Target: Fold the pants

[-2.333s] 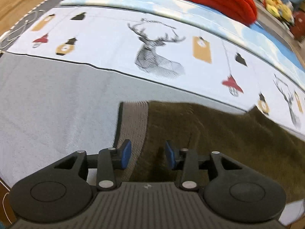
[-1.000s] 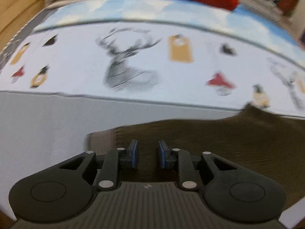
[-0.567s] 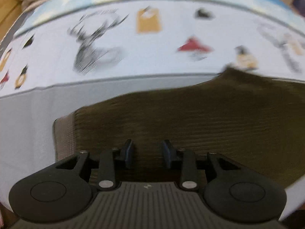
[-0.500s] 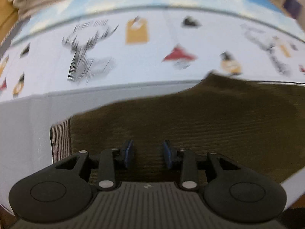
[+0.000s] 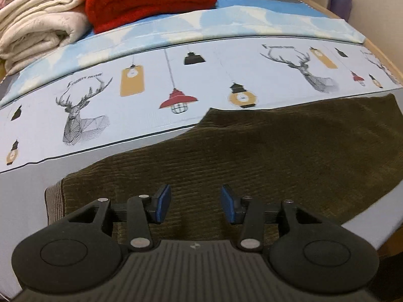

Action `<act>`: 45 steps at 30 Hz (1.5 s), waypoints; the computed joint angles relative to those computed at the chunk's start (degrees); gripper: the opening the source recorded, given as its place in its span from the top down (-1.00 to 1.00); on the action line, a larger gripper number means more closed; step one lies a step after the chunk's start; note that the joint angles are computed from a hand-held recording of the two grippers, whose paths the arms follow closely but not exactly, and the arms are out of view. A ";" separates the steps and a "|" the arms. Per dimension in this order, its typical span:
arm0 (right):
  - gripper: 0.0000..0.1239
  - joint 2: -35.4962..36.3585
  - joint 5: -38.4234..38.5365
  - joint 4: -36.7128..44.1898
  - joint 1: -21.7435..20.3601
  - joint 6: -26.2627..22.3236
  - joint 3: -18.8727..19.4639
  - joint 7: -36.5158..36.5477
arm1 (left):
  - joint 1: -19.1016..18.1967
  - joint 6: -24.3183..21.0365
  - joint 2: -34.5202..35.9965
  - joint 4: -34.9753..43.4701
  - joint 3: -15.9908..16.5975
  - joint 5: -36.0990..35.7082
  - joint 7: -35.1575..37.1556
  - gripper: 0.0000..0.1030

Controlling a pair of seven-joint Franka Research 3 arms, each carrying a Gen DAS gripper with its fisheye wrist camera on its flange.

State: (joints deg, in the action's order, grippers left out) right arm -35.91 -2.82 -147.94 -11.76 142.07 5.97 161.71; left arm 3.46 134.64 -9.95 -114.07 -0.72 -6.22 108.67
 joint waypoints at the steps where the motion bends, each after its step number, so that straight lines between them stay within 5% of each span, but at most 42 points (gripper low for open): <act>1: 0.64 -0.20 0.42 -0.57 -0.01 1.05 -0.10 0.57 | 0.26 -0.74 0.69 0.70 0.10 0.21 -0.70 0.06; 9: 0.72 -0.89 -3.16 0.89 -2.00 0.75 3.08 4.17 | 0.78 -0.09 0.20 0.79 0.78 -2.34 0.45 0.06; 17: 0.75 2.16 -21.23 11.82 -2.22 -0.03 11.30 1.09 | 1.64 0.27 -0.74 0.22 1.78 -3.55 1.40 0.06; 27: 0.75 15.21 -47.31 27.83 6.91 13.26 21.61 -8.30 | 3.60 0.11 -2.19 -0.90 3.81 -4.90 2.53 0.06; 29: 0.75 19.77 -46.59 30.56 11.51 15.02 21.44 -13.69 | 4.20 0.15 -2.15 -0.88 4.26 -4.94 2.59 0.06; 32: 0.75 27.19 -34.14 33.26 21.94 15.90 17.94 -32.16 | 5.43 0.01 -1.61 -0.38 4.78 -4.46 1.75 0.06; 34: 0.75 32.13 -20.79 35.53 28.93 11.23 15.86 -50.48 | 6.27 -0.42 -1.15 0.16 5.08 -4.34 0.89 0.06; 36: 0.75 35.44 -15.52 37.54 32.53 4.37 15.50 -61.28 | 6.98 -1.00 -0.87 0.56 5.28 -4.44 0.13 0.06; 40: 0.75 38.37 -19.29 40.10 36.54 -1.03 13.82 -62.09 | 7.83 -1.59 -0.65 0.99 5.50 -4.87 0.13 0.06; 45: 0.75 36.50 -22.50 39.81 40.12 3.61 10.31 -63.04 | 8.11 -1.72 -0.45 1.28 5.36 -5.30 1.06 0.06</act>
State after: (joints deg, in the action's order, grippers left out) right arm 0.59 -25.32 -108.14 28.36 145.68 16.28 98.67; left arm 11.58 132.92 -10.40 -112.79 4.63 -11.52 109.72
